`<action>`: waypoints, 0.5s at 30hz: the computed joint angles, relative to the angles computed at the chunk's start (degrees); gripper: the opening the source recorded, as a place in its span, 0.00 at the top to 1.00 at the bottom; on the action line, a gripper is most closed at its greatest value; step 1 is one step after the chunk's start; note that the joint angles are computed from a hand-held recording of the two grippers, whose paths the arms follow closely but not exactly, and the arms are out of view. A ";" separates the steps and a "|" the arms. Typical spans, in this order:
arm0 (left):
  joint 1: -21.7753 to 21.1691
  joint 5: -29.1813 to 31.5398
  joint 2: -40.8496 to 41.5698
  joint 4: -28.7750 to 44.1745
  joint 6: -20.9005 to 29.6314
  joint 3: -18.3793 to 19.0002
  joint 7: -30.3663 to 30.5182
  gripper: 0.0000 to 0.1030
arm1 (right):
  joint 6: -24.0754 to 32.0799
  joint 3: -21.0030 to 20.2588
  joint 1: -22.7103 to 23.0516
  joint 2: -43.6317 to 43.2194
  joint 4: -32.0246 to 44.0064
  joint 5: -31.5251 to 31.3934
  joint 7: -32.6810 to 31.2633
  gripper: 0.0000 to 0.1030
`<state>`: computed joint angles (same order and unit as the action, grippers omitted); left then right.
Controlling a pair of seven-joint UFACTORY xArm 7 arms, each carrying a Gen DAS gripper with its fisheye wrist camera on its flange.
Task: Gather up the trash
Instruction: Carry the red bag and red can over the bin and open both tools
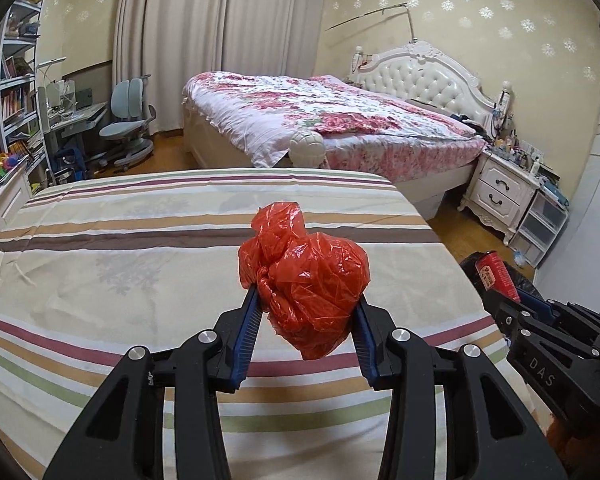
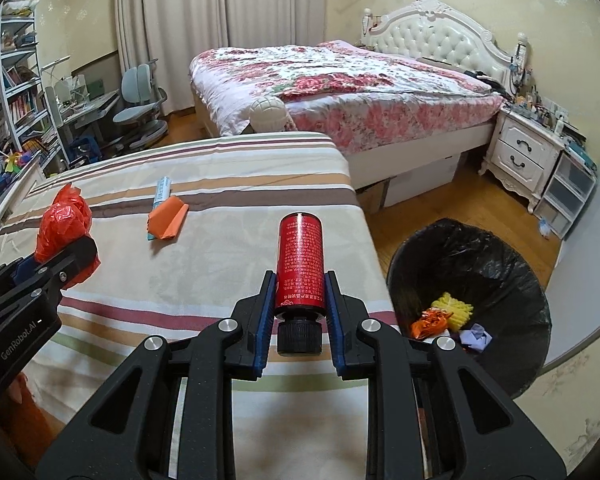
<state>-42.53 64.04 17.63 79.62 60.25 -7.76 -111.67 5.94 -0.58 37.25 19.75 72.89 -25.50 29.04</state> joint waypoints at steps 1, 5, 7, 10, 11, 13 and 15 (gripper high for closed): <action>-0.12 0.33 0.72 1.10 -0.07 -0.03 0.61 0.59 | -0.42 -0.92 0.26 -0.66 -0.69 -0.54 0.61 0.77; -1.30 1.31 4.39 6.39 -0.92 0.78 3.21 0.59 | -2.14 -4.84 1.35 -2.90 -3.22 -4.08 4.67 0.77; -2.05 1.41 6.38 9.30 -1.57 1.57 5.01 0.59 | -2.70 -6.73 1.77 -3.66 -3.98 -6.34 7.33 0.77; -3.50 1.41 9.84 14.34 -2.64 3.08 8.07 0.59 | -3.02 -8.76 1.58 -4.14 -4.25 -9.77 11.09 0.77; -3.96 1.24 11.46 16.73 -3.04 3.61 9.64 0.59 | -2.96 -9.08 1.22 -4.15 -4.19 -10.67 12.10 0.77; -4.94 0.73 13.53 19.66 -3.86 4.88 11.54 0.59 | -3.00 -8.97 -0.15 -4.15 -4.22 -11.67 13.42 0.77; -5.70 -0.05 15.88 22.87 -4.94 6.05 13.63 0.59 | -3.05 -9.28 -0.95 -4.08 -4.20 -12.81 14.98 0.77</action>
